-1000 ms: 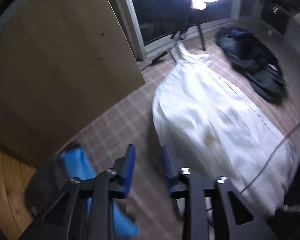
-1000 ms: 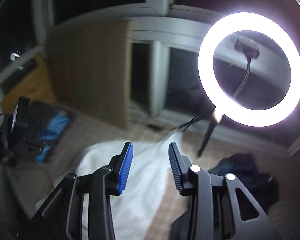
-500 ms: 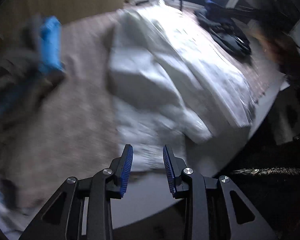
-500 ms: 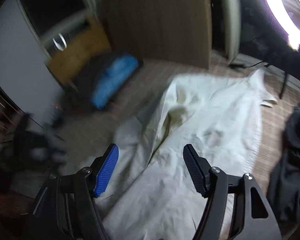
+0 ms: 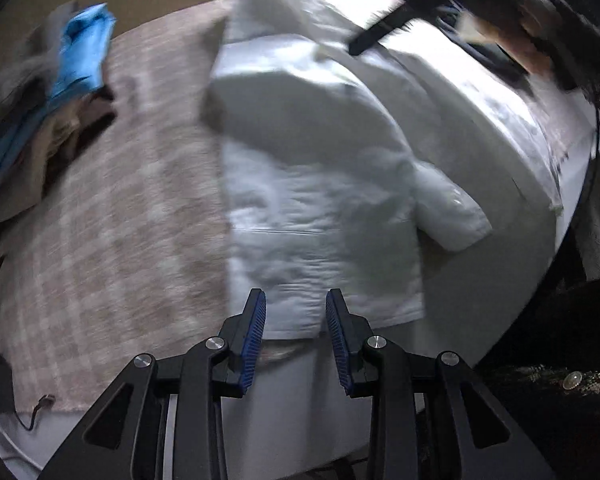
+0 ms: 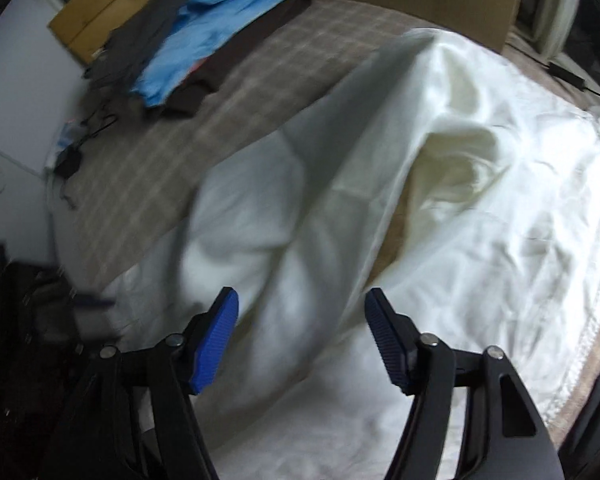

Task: Fold clothes
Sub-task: 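Lower the white shirt onto the rug and open both tools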

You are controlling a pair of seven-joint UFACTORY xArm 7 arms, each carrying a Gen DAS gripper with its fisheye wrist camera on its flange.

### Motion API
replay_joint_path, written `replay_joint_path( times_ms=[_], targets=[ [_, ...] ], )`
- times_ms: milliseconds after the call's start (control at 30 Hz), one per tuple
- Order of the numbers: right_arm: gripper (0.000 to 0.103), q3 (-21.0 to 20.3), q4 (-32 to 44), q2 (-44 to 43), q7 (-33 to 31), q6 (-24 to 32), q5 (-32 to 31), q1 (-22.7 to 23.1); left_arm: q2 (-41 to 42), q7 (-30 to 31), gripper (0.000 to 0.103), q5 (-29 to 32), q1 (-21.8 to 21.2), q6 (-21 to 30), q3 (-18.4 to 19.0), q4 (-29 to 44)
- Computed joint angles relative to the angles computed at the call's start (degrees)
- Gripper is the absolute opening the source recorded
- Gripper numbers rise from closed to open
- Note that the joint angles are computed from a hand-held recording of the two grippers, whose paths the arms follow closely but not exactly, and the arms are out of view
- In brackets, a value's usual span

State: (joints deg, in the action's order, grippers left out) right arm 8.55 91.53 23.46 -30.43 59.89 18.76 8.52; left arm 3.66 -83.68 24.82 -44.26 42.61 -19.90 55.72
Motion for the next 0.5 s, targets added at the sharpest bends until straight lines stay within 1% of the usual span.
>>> replay_joint_path(
  times_ms=[33, 67, 100, 167, 267, 300, 333, 367, 400, 433, 500],
  targets=[
    [0.041, 0.1, 0.2, 0.0, -0.2, 1.0, -0.4, 0.2, -1.1, -1.1, 0.031, -0.1, 0.2, -0.4, 0.2, -1.1],
    [0.039, 0.1, 0.1, -0.2, -0.2, 1.6, -0.9, 0.4, -2.0, -2.0, 0.033, -0.3, 0.5, -0.8, 0.3, -2.2],
    [0.039, 0.1, 0.0, -0.4, -0.2, 2.0, -1.5, 0.8, -2.4, -2.3, 0.037, -0.9, 0.9, -1.6, 0.3, -2.9],
    [0.039, 0.0, -0.3, -0.8, 0.1, 2.9, -2.3, 1.3, -2.0, -1.8, 0.037, -1.6, 1.6, -1.5, 0.2, -2.9],
    [0.039, 0.0, -1.2, -1.5, 0.2, 3.8, -2.3, 1.4, 0.1, 0.3, 0.037, -0.1, 1.6, 0.2, 0.2, -0.4],
    [0.039, 0.0, -1.7, -1.8, 0.1, 3.7, -2.1, 1.4, 0.5, 0.4, 0.030, 0.5, 1.5, -0.3, 0.4, -0.1],
    [0.039, 0.0, -2.2, -2.1, -0.2, 3.4, -1.9, 1.4, 0.6, 0.5, 0.009, 0.9, 1.5, -1.1, 0.6, 0.0],
    [0.032, 0.0, -2.8, -2.2, -0.6, 3.0, -1.7, 1.3, 0.5, 0.8, 0.003, 0.7, 1.7, -2.7, 0.8, -0.4],
    [0.023, 0.0, -3.3, -2.4, -1.0, 2.5, -1.5, 1.3, 0.4, 1.1, 0.003, 0.6, 1.8, -3.8, 1.0, -0.7],
    [0.008, 0.1, -3.4, -2.5, -1.3, 2.7, -0.8, 1.0, 0.2, 1.5, 0.003, 0.6, 1.8, -3.5, 1.0, -0.6],
    [0.006, 0.3, -3.0, -2.6, -1.8, 3.6, 1.1, 0.3, -1.5, 1.4, 0.003, 0.7, 1.9, -3.9, 1.1, -1.5]
  ],
)
